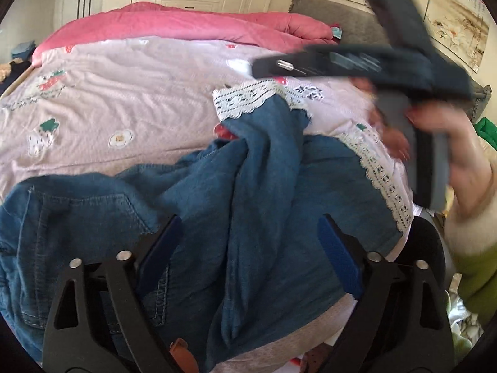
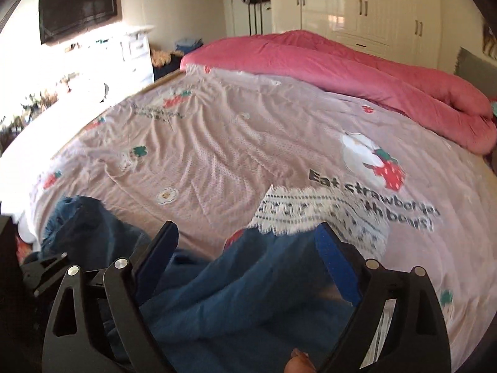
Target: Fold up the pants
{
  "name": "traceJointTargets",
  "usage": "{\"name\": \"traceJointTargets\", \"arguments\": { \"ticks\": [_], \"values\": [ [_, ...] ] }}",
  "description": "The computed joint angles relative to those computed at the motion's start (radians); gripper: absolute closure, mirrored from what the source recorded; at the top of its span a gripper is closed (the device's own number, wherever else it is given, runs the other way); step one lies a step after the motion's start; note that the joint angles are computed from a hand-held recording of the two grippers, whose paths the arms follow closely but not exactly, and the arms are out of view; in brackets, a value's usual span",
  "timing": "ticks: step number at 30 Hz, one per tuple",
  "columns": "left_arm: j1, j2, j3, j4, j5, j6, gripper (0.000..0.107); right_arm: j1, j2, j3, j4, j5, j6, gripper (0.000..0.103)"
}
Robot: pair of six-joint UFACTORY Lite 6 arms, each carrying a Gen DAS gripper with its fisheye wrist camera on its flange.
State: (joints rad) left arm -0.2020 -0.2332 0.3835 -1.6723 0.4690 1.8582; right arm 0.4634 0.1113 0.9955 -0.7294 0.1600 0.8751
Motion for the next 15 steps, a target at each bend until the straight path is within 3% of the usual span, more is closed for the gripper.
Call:
{"name": "traceJointTargets", "arguments": {
  "ticks": [3, 9, 11, 12, 13, 14, 15],
  "values": [
    [0.035, 0.029, -0.004, -0.011, 0.05, 0.042, 0.035, -0.01, 0.254, 0.288, 0.251, 0.117, -0.313, 0.014],
    [0.086, 0.116, 0.021, -0.022, 0.118, 0.091, 0.049, -0.039, 0.725, 0.903, 0.466, 0.444, -0.619, 0.017],
    [0.096, 0.14, 0.032, -0.021, 0.13, 0.098, 0.053, -0.056, 0.87, 1.113, 0.54, 0.563, -0.7, 0.028],
    [0.101, 0.146, 0.034, -0.018, 0.137, 0.099, 0.054, -0.061, 0.937, 1.211, 0.562, 0.627, -0.728, 0.049],
    [0.103, 0.154, 0.037, -0.017, 0.143, 0.102, 0.056, -0.068, 0.98, 1.268, 0.576, 0.666, -0.74, 0.084],
    [0.104, 0.163, 0.04, -0.016, 0.146, 0.107, 0.058, -0.081, 0.996, 1.283, 0.611, 0.684, -0.765, 0.09],
    [0.104, 0.169, 0.042, -0.014, 0.147, 0.107, 0.058, -0.089, 0.976, 1.256, 0.631, 0.672, -0.779, 0.09]
  ]
}}
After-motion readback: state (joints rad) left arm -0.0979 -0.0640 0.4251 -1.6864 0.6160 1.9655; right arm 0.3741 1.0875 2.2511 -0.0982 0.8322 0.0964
